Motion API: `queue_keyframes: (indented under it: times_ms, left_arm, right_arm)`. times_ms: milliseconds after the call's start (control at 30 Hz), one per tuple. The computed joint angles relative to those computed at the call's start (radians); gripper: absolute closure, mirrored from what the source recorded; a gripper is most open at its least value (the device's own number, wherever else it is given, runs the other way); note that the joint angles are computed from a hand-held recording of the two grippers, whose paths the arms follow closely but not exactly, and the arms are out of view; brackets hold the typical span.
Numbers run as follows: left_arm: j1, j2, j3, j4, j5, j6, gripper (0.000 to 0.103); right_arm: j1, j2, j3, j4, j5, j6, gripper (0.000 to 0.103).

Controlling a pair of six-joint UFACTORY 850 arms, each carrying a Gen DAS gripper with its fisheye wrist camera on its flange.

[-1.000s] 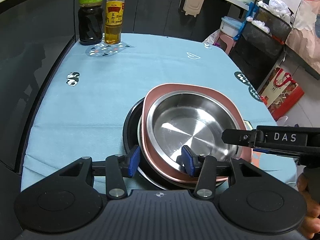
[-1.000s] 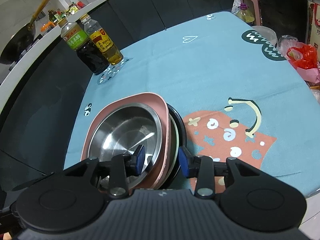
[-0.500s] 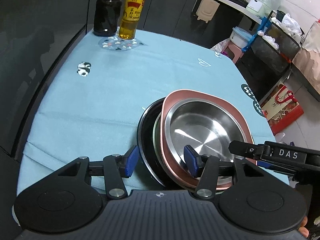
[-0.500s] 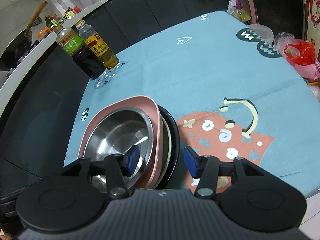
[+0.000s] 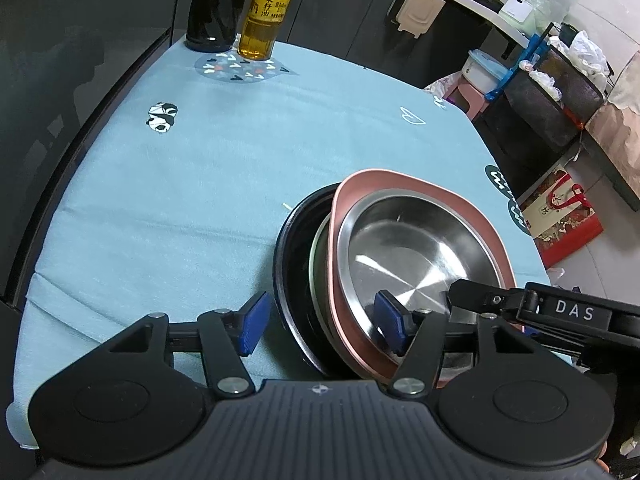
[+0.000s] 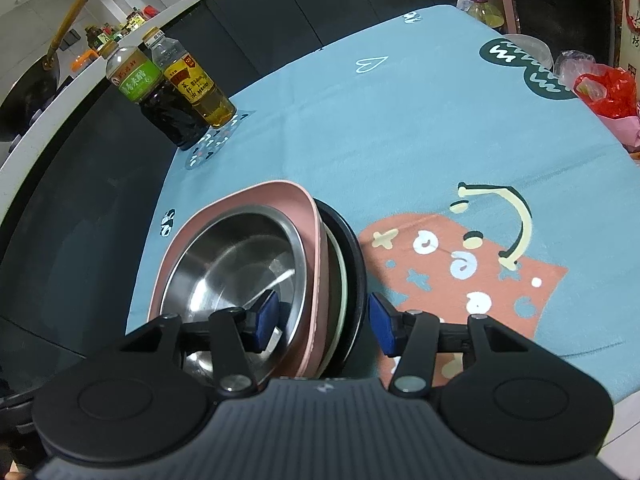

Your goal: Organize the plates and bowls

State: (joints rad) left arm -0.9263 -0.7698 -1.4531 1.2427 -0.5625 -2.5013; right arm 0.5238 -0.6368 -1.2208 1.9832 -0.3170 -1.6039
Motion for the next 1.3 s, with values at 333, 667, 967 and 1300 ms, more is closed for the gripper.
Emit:
queue_keyframes:
  times_ms: [333, 667, 967, 1300]
  left_arm:
    - [0.012, 0.002, 0.033, 0.167, 0.041, -0.176, 0.046]
    - [-0.005, -0.016, -0.022, 0.124, -0.039, -0.060, 0.049]
    - [0.013, -0.013, -0.028, 0.142, -0.048, -0.062, 0.049]
    - [0.042, -0.011, -0.030, 0.154, -0.049, -0.045, 0.049]
  right_arm:
    - [0.005, -0.006, -0.004, 0.063, 0.004, -0.089, 0.053]
    - [0.026, 0.007, 0.006, 0.281, 0.039, -0.317, 0.053]
    - [0.025, -0.001, -0.029, 0.271, 0.040, -0.311, 0.053]
    - [0.024, -0.038, -0.104, 0.102, 0.055, -0.146, 0.053]
